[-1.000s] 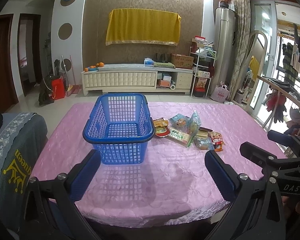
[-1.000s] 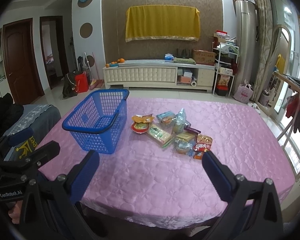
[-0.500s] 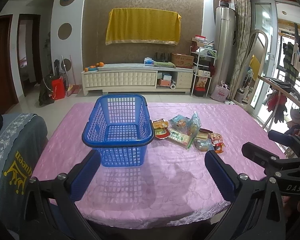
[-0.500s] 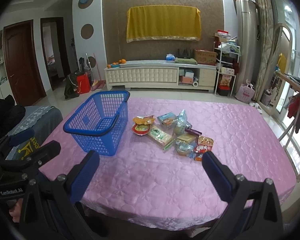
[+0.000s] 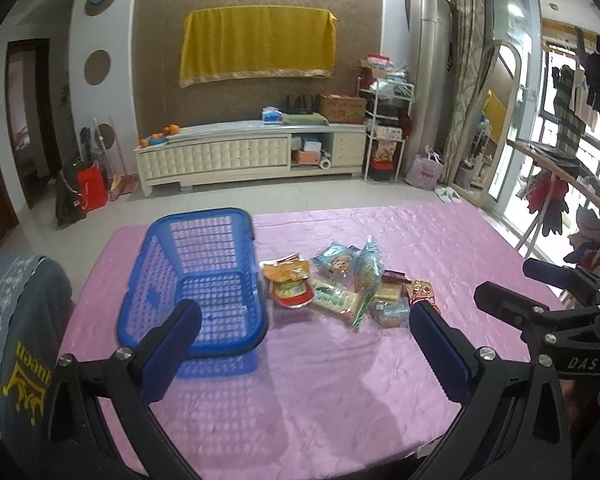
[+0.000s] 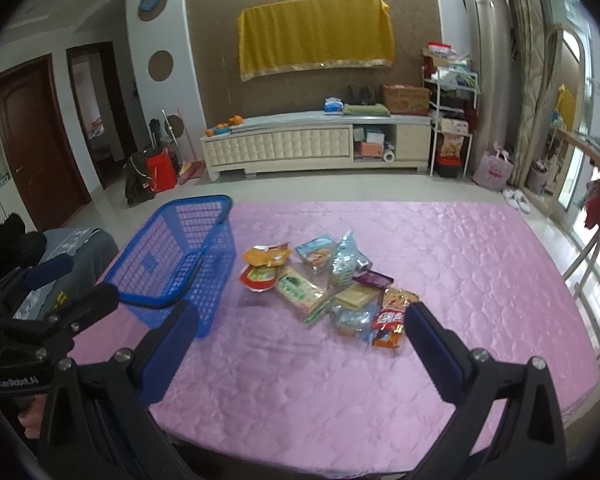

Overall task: Organize snacks
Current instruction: 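Move the left tool over the snack pile and lower onto the light-blue bread bag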

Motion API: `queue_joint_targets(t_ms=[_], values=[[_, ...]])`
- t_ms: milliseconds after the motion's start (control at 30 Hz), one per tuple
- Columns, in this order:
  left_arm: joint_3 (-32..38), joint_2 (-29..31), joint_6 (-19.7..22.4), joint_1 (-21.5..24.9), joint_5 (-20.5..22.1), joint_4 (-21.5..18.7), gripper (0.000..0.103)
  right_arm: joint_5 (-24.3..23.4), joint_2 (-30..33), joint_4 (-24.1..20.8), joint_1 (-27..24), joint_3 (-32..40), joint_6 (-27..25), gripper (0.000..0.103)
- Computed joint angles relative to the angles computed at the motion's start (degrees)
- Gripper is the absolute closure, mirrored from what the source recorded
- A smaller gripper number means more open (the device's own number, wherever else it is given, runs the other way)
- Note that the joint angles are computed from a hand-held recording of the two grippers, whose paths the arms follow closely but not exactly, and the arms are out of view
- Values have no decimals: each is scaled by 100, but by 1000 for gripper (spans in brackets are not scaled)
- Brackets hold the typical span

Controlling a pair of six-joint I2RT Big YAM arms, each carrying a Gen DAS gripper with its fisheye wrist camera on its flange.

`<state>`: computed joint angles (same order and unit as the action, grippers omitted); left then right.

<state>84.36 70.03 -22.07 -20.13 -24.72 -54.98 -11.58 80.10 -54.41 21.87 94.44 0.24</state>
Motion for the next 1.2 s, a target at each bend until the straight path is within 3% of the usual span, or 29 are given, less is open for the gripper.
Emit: queue_joint_targets(t_ms=[167, 333, 467, 600, 667, 733, 833, 967, 1200], values=[[636, 695, 213, 180, 408, -152, 0, -142, 503, -268, -231, 533, -206, 0], [1400, 1464, 352, 419, 1119, -421, 0, -125, 1095, -705, -386, 1190, -508, 0], [1932, 2004, 473, 482, 1280, -662, 0, -171, 1446, -713, -547, 1453, -512, 0], [2578, 2625, 554, 587, 1516, -983, 0, -364, 1908, -1054, -695, 1937, -417, 0], [2815, 2863, 521, 641, 1674, -1120, 0, -236, 2139, -1190, -717, 2185, -406, 0], [3174, 3194, 486, 717, 1857, -1332, 0, 196, 2417, -1355, -645, 2496, -673, 0], [3728, 3686, 506, 804, 2086, -1675, 0, 287, 2716, -1409, -677, 2802, -765, 0], [4452, 4247, 463, 854, 2235, -2235, 0, -219, 3350, -2047, -853, 3602, -675, 0], [6546, 5620, 616, 906, 2382, -3564, 1, -714, 4184, -2867, -1037, 4698, -310, 0]])
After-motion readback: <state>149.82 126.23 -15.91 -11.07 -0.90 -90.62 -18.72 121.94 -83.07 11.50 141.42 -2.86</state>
